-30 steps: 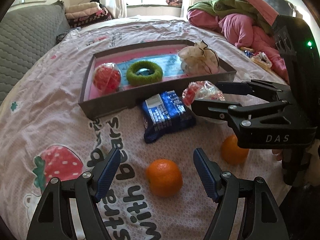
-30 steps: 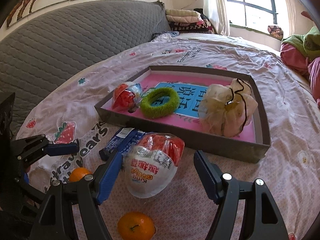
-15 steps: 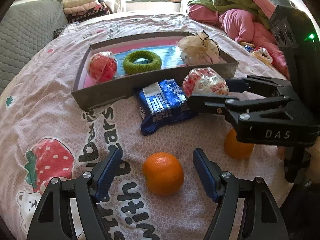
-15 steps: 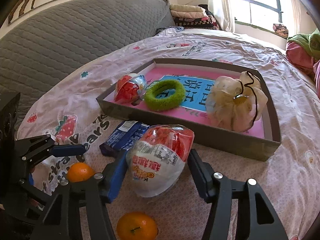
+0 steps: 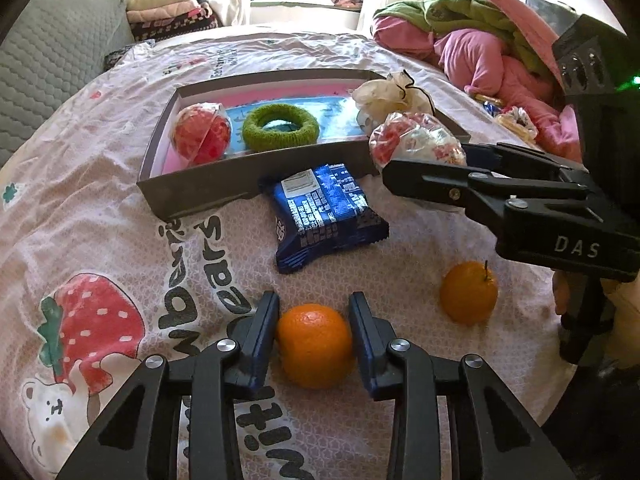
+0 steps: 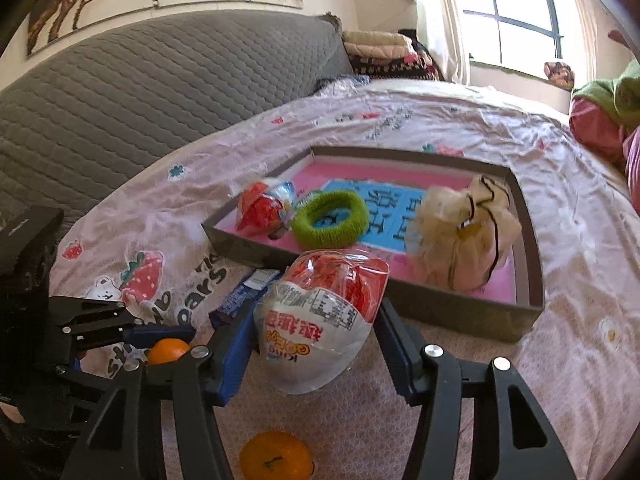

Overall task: Organize objects
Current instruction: 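Close left gripper on orange while right gripper closes on red egg package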

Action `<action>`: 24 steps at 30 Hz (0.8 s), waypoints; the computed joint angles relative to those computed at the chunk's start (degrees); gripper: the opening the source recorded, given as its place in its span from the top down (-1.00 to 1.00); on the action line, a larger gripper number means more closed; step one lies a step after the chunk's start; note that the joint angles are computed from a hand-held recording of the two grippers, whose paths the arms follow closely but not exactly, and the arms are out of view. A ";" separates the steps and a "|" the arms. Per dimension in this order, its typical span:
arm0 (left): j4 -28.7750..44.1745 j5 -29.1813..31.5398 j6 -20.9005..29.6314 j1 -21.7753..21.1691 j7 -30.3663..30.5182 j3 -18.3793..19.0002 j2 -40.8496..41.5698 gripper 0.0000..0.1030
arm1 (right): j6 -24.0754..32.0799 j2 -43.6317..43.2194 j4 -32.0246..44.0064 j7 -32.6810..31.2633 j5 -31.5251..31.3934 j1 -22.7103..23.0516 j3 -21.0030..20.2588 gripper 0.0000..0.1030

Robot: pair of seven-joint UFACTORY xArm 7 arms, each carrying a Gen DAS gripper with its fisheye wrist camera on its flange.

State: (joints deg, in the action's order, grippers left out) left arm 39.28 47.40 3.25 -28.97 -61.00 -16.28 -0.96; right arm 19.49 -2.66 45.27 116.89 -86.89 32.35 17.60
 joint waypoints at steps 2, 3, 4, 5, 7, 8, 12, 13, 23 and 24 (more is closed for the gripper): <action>-0.13 0.59 -0.61 0.19 -0.64 0.07 -0.20 0.29 | 0.64 -0.43 -0.02 -0.03 -0.30 0.14 0.16 -0.14; -0.09 1.59 -0.92 0.39 -1.51 0.01 -0.31 0.29 | 0.68 -0.50 0.01 -0.14 -0.29 0.15 0.18 -0.14; 0.02 3.10 -1.05 0.66 -2.68 -0.10 -0.43 0.29 | 0.77 -0.61 -0.02 -0.18 -0.27 0.14 0.20 -0.14; 0.27 5.20 -0.99 0.98 -4.20 -0.27 -0.56 0.29 | 1.04 -0.79 -0.07 -0.04 -0.30 0.15 0.26 -0.14; 0.91 10.98 -0.77 1.80 -9.24 -0.62 -0.89 0.29 | 1.33 -1.24 -0.29 0.52 -0.66 0.09 0.32 -0.14; 1.13 13.18 -0.87 2.14 -11.22 -0.69 -1.13 0.29 | 1.77 -1.44 -0.40 0.89 -0.85 0.16 0.49 -0.14; 1.79 20.08 -0.69 3.32 -17.65 -1.17 -2.08 0.29 | 2.71 -2.59 -0.85 2.33 -2.22 0.10 0.82 -0.14; 1.96 21.40 -0.33 3.49 -18.85 -1.32 -2.23 0.29 | 2.71 -2.73 -0.85 2.38 -2.42 0.06 0.85 -0.14; 3.17 26.61 0.56 4.22 -23.57 -1.40 -3.14 0.29 | 4.77 -3.65 -1.00 2.59 -3.42 0.30 1.50 -0.14; 3.51 27.03 0.70 4.24 -23.79 -1.35 -3.10 0.29 | 4.77 -3.81 -1.09 2.76 -3.60 0.29 1.50 -0.14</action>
State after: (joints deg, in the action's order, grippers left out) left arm 42.80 74.42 3.95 -24.73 -84.79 -17.63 -4.06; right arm 24.26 -6.47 44.18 119.65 -90.49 32.64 19.10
